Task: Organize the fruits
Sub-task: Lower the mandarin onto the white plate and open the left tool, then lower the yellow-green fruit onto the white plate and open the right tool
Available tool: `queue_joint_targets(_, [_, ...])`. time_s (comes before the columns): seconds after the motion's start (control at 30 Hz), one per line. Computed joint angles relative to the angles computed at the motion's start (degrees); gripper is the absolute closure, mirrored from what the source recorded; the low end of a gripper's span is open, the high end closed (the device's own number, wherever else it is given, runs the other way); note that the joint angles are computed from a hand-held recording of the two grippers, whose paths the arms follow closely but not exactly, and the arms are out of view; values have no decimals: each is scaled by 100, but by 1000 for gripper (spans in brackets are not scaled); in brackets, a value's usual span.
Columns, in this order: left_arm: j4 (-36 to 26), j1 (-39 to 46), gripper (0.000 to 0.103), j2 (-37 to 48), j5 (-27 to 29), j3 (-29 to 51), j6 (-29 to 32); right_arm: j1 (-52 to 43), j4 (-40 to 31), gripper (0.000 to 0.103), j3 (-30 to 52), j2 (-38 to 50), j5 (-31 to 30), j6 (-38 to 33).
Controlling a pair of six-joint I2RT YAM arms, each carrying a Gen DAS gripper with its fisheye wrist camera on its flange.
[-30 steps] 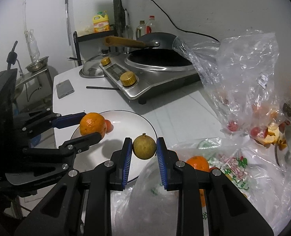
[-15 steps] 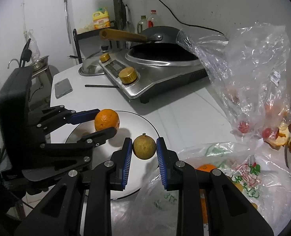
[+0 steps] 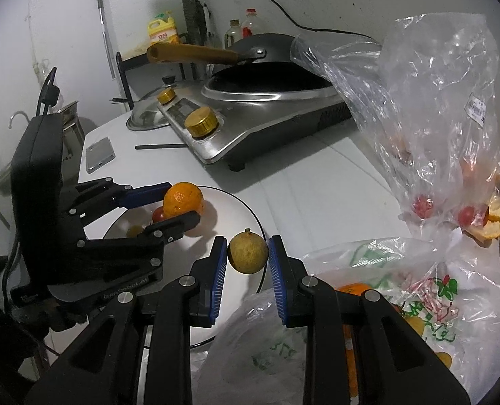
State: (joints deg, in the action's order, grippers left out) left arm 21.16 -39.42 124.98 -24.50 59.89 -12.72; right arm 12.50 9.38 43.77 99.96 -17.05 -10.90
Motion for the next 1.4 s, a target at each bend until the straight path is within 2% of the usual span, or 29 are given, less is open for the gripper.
queue_joint_targets(0.2, [-392,-4,58,47,82,226,42,18,0,76,31,47,1,12])
queue_joint_targets(0.4, [-493,-13,57,40,109,308,-5,30,-17,76,38,42,16,30])
queue_joint_targets(0.47, [-353,-27,49,-57,164,185,-17,20,-9,76,37,44,7,11])
queue_joint_targets(1.0, [571,160,49,-934,169,-1091,-262,442,-196,76,510,608,484,103])
queue_joint_targets(1.4, [1200,412,49,-1205,297,-1862,-554,735,-287,76,955,1138,993,215])
